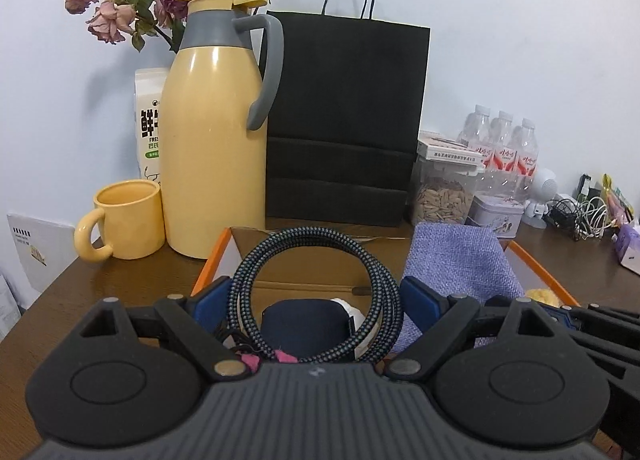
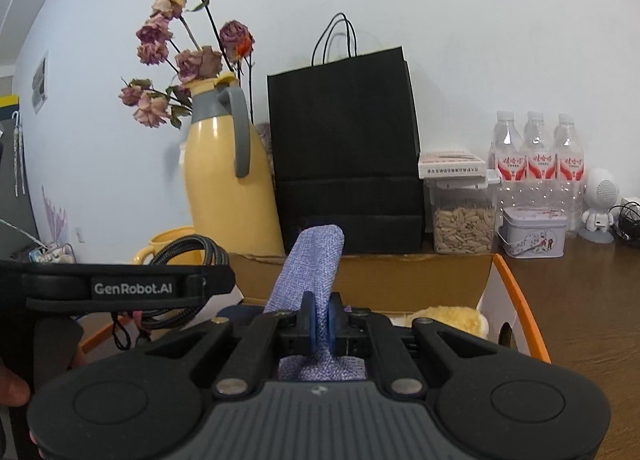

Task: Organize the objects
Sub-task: 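Carry the pouch and cable into the cardboard box and open both grippers, then withdraw both grippers from the box toward the remaining items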

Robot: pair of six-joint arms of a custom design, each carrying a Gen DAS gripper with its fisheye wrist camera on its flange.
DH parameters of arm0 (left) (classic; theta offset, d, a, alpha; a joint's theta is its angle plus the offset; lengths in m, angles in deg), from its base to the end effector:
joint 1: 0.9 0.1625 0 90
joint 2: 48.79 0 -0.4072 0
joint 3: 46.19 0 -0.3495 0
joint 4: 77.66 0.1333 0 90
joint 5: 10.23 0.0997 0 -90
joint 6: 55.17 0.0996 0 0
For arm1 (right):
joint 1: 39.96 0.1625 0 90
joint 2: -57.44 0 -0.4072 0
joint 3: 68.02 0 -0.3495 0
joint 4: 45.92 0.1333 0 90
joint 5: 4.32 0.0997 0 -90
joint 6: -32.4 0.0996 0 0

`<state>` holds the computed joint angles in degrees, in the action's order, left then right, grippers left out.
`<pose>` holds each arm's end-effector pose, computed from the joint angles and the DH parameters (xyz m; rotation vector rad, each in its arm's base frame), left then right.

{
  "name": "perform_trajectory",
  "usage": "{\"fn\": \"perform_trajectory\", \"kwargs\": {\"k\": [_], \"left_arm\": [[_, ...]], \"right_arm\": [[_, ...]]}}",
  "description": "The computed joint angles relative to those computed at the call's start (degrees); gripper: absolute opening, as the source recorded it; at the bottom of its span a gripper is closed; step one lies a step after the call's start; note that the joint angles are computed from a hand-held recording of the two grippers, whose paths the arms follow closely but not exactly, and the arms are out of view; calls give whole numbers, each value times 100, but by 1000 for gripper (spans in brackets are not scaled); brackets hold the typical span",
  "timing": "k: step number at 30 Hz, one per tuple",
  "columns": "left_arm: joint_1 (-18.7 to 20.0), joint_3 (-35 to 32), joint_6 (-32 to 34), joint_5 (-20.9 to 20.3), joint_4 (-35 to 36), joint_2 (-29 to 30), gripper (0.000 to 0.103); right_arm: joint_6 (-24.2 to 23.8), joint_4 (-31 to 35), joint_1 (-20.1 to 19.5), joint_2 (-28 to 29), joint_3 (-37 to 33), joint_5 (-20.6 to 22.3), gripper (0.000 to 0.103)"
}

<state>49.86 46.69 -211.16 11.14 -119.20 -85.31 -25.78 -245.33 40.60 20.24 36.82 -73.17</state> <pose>-0.1605 -0.5538 0.0082 0.1288 1.8871 -1.4291 0.0696 -0.6133 0.0826 1.3335 -2.4617 1.1755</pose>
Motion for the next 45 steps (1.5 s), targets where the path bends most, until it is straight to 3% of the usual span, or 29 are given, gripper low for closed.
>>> {"fn": "perform_trajectory", "kwargs": {"k": [3, 5, 8, 10, 12, 29, 34, 45], "left_arm": [[18, 119, 195, 63, -344, 7, 92], [24, 129, 344, 6, -488, 35, 94], [-2, 416, 902, 9, -1331, 4, 103], [-26, 605, 1203, 27, -1853, -19, 103], [-34, 649, 1212, 44, -1922, -31, 103], [-257, 1185, 1336, 198, -2472, -244, 103], [-467, 1545, 1449, 199, -2746, -347, 103], [-1182, 2395, 1053, -349, -2812, -520, 103]], "right_arm": [[-18, -127, 21, 48, -14, -103, 7], [-34, -189, 35, 66, -11, -201, 13], [-67, -288, 50, 80, 22, -309, 31], [-73, -411, 39, 94, 72, -302, 81], [-102, -733, 34, 159, 129, -275, 101], [-107, -766, 5, -107, 445, -126, 102], [-408, -925, -88, -365, 860, 0, 102], [-931, -1031, -467, -991, 1780, 329, 103]]}}
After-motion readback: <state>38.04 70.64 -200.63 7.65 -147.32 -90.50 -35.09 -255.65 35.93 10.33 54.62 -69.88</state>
